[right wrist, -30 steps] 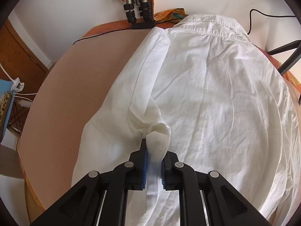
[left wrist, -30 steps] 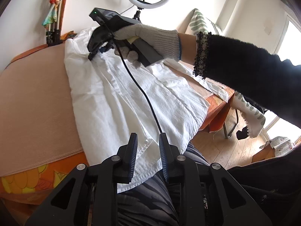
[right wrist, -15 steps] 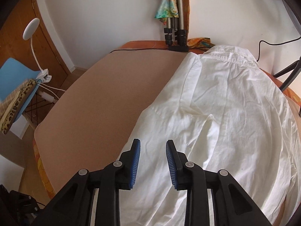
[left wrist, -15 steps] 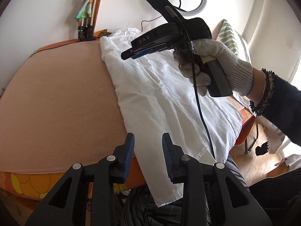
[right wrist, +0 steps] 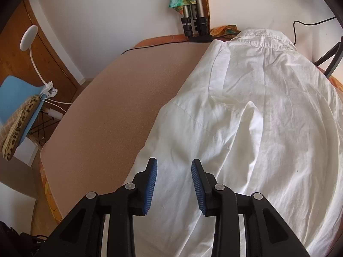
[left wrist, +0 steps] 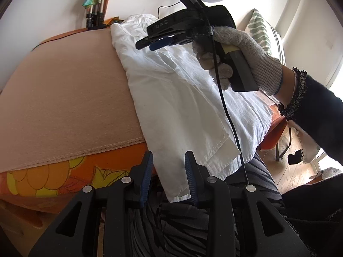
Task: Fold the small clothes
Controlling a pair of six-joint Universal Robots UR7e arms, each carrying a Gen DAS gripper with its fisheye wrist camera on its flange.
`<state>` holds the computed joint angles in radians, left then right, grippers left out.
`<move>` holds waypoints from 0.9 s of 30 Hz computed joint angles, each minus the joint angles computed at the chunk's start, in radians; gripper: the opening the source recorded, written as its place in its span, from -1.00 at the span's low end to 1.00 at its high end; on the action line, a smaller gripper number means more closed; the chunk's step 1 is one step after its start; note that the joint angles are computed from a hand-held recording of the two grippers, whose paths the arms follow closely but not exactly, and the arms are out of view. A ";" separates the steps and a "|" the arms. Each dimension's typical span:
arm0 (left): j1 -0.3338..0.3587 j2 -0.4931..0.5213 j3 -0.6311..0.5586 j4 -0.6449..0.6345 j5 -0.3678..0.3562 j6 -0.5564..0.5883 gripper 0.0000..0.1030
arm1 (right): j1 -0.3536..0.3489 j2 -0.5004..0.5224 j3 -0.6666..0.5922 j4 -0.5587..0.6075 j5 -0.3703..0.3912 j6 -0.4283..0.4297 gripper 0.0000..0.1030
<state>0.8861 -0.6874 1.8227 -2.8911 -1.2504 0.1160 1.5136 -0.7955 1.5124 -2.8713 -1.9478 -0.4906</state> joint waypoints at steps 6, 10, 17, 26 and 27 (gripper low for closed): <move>-0.038 -0.028 0.002 -0.098 0.042 0.000 -0.30 | -0.025 -0.161 0.173 -0.145 0.073 0.011 0.05; -0.048 -0.020 -0.013 -0.165 0.021 -0.006 -0.02 | -0.056 -0.284 0.304 -0.254 0.075 0.018 0.09; -0.062 0.012 -0.071 -0.168 -0.003 0.020 -0.02 | -0.125 -0.474 0.512 -0.463 -0.005 -0.021 0.21; -0.071 0.051 -0.132 -0.124 -0.058 0.014 -0.02 | -0.341 -0.746 0.705 -0.502 -0.016 0.073 0.21; -0.073 0.058 -0.138 -0.125 -0.059 0.019 -0.02 | -0.367 -0.768 0.714 -0.496 -0.012 0.084 0.21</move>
